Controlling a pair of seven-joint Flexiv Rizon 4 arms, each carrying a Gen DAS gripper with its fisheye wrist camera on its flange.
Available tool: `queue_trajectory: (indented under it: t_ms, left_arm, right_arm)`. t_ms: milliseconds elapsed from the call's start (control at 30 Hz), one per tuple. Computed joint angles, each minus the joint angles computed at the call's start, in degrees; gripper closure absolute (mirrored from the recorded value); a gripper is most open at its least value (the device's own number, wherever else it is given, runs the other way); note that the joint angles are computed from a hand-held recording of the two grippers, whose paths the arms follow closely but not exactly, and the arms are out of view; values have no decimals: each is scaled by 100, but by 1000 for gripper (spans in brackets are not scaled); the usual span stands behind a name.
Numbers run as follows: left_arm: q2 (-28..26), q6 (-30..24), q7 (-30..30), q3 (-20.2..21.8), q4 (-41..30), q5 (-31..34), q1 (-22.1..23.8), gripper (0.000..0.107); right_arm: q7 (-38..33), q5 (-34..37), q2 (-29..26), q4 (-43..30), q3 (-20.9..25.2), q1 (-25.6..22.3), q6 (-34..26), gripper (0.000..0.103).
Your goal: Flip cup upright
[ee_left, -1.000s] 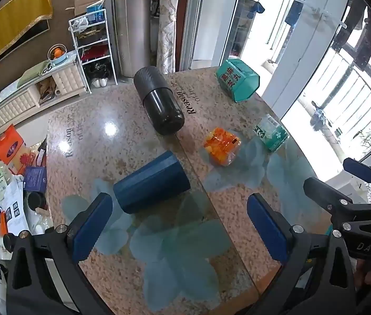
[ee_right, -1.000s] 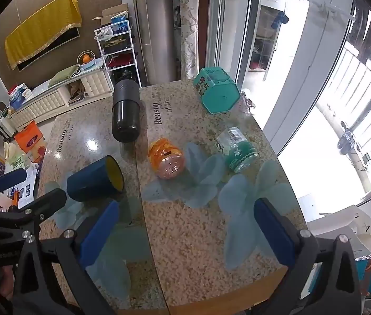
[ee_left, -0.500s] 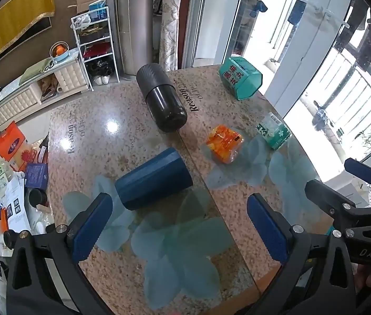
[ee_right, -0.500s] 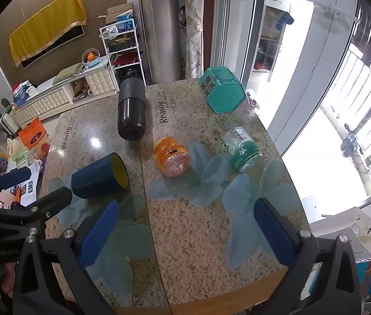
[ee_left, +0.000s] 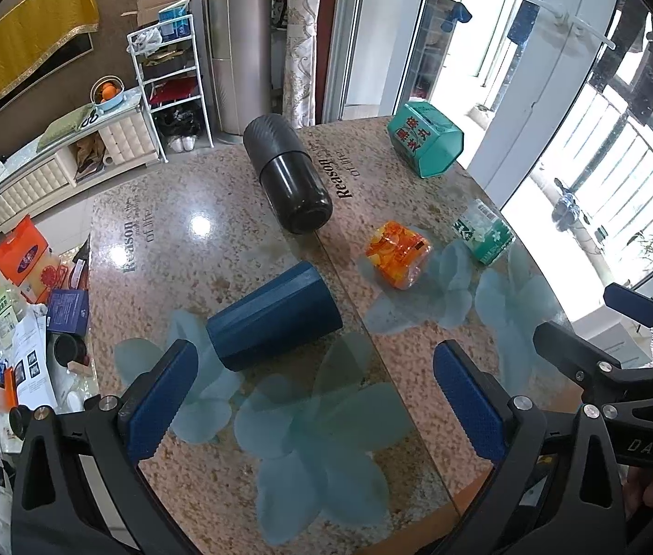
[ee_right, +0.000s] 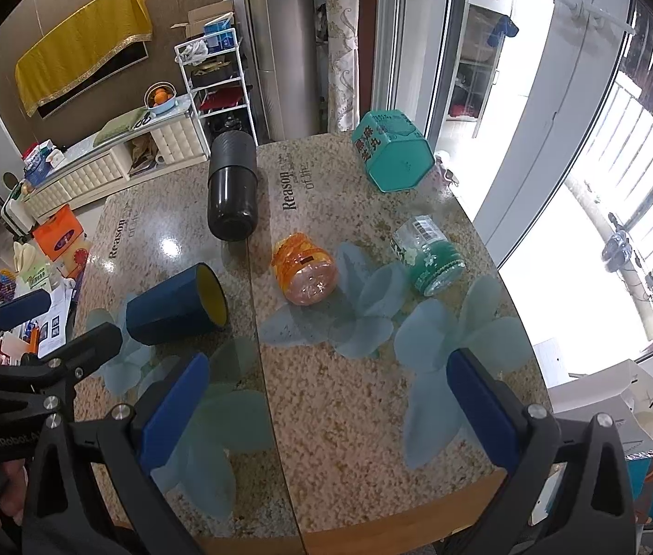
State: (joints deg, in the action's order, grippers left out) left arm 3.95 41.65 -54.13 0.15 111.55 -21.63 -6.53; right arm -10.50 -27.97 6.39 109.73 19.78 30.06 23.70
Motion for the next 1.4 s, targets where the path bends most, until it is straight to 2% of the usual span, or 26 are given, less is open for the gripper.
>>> queue_trajectory:
  t_ms: [567,1000,1233,1300,1400]
  left_arm:
    - [27,-65,1,9,6,-18,-4,5]
    - [-34,-540,60,71,-76,-192,109,5]
    - [-154,-707,-169,82,-132,-23,216,5]
    - [-204,-763,-307,89,-164,72,256,5]
    - [-257,-685,-409,91,-147,191,289,5]
  right_arm:
    - [-21,30,28,18,13,-8,12,0]
    - [-241,139,-47,-92,-34,-2,111,0]
    - [-793,199,-300,-429,-186,-44,252,0]
    - [-1240,226,-543,-700,-302,-65,285,0]
    - [-1541,319,-722,-882,-378,-82,309,0]
